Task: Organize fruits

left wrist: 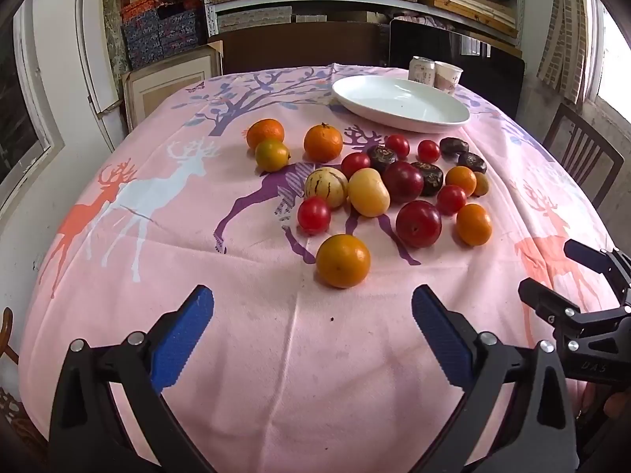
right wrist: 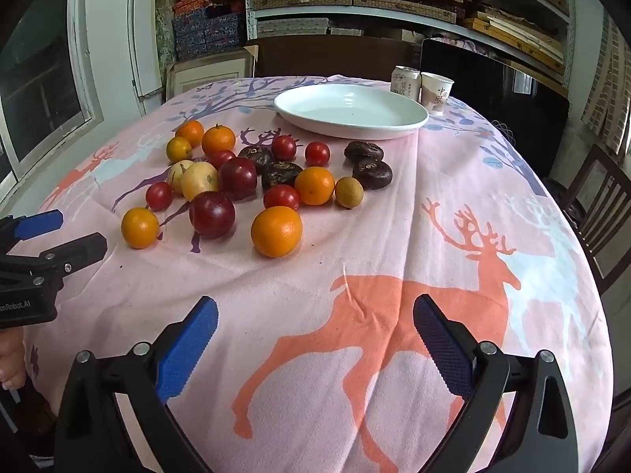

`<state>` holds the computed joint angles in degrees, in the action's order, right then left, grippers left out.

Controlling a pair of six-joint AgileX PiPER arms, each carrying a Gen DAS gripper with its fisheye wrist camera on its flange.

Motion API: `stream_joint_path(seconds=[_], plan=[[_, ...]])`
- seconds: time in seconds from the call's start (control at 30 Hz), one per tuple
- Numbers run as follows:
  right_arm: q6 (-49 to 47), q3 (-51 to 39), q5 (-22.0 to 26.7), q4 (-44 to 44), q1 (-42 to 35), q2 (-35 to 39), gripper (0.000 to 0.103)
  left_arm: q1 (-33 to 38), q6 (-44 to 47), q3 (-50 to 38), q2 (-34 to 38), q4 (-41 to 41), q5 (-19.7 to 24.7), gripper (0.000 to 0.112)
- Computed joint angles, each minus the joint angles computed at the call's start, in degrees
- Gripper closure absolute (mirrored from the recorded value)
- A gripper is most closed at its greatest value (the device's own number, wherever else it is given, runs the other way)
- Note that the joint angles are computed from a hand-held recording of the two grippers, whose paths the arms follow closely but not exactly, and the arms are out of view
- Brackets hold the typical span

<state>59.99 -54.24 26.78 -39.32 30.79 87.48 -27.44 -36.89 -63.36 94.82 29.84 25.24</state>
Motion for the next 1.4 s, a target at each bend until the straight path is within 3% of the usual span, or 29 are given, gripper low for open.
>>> stream_joint_path(seconds=[0.5, 1.23, 1.4], plan=[[-4.02, 0.14, -2.11, 4.71, -1.89, 1.43, 0.004, 0.38, 3.23, -1.03, 1.62, -4.24, 0.17, 0.014], [-7.53, 0.55, -3.80, 8.27, -2.73, 1.58, 0.004, -0.74, -3.81, -0.08, 1.87, 4.70, -0.33, 0.014], [-7.81, 0.70, -4.15, 8.43, -2.86, 1.73, 0.004, -0.17, 0.29, -0.86, 2.23, -0.26, -0.08, 0.014]])
